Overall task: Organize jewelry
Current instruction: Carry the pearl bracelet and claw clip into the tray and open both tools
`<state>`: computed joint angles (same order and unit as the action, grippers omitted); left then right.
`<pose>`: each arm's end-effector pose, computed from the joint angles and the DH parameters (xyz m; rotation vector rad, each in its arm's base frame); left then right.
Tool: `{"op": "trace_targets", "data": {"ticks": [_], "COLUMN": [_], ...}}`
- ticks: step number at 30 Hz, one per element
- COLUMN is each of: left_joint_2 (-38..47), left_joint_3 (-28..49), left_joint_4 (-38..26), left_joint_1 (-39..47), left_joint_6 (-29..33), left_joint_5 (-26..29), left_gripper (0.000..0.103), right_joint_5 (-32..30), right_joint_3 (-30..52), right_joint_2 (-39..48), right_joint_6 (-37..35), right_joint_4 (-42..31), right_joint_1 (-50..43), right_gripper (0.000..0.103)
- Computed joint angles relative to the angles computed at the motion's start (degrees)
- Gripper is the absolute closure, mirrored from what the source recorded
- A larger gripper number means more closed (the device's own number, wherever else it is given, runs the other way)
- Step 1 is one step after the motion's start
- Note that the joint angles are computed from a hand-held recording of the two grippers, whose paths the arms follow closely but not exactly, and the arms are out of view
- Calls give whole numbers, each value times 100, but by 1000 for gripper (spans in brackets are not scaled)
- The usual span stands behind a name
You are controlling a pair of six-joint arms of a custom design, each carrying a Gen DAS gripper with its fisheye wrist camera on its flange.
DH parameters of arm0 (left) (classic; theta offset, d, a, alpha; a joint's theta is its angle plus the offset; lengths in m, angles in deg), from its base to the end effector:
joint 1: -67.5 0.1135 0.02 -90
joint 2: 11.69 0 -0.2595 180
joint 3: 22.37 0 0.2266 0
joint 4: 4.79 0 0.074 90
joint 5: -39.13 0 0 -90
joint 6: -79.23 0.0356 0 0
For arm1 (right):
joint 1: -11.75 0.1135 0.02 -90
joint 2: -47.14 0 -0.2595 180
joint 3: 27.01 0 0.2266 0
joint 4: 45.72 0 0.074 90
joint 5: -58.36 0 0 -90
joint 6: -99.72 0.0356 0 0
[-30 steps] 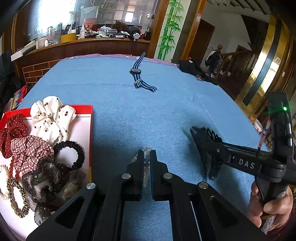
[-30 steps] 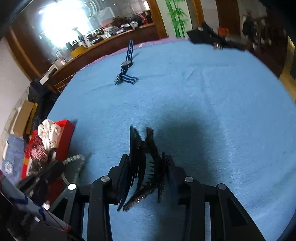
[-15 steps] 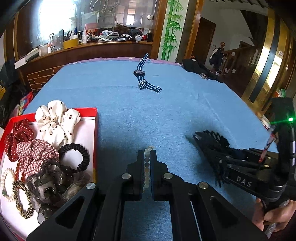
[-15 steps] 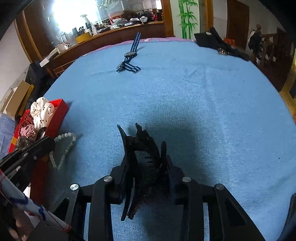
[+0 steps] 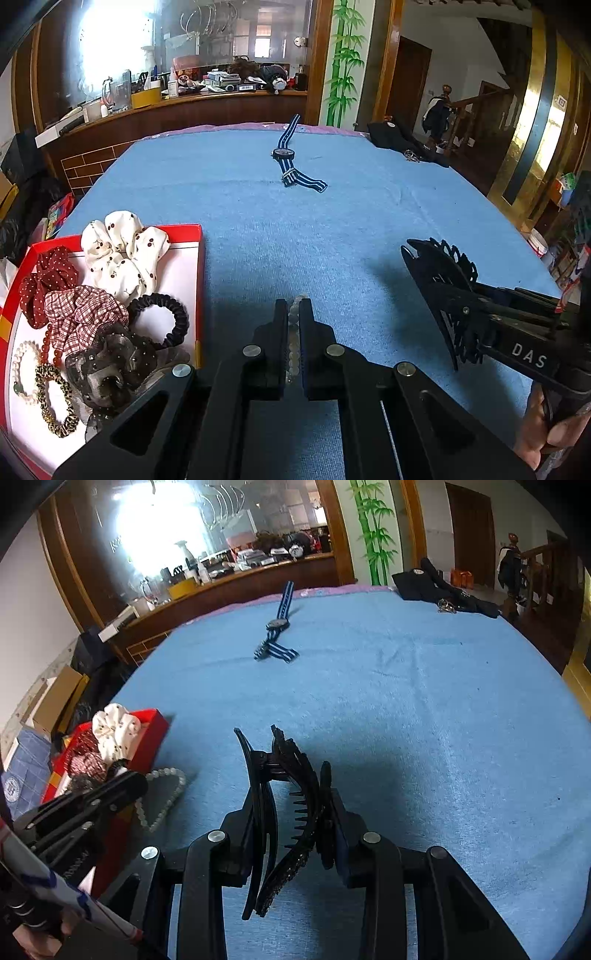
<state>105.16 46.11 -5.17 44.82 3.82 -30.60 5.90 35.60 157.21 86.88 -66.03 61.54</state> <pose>0.3261 -0.1496 0.0949 0.9217 2.2269 -0.4926 0.2108 0.2158 0.0957 0.7206 2.2848 0.0574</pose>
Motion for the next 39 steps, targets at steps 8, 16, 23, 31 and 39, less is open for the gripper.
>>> {"op": "trace_targets", "data": {"ticks": [8,16,23,31,39], "left_joint_2": [-429,-1371,-1483,-675,129], "left_joint_3": [-259,-734,-523,129,599], "left_joint_4": [-29,-364,-905,-1145,-1075], "left_joint_1": [209,1109,2419,3514,3737], "left_joint_6": [-78,178,767,1164,1105], "left_joint_5": [353,1004,1441,1399,1142], "left_gripper": [98,98,98,98,98], "right_joint_5": [179,283,106,-463,-873], "right_joint_3": [-98,675,2156,4374,6392], "right_joint_2": [-166,108,769,2102,3447], "right_joint_6": [303,136,-858,-2033,-2538], "right_joint_4": [187,-109,-359,-795,-1651], "right_joint_1": [255,514,735,786,618], "right_gripper": [66,66,66,66,65]}}
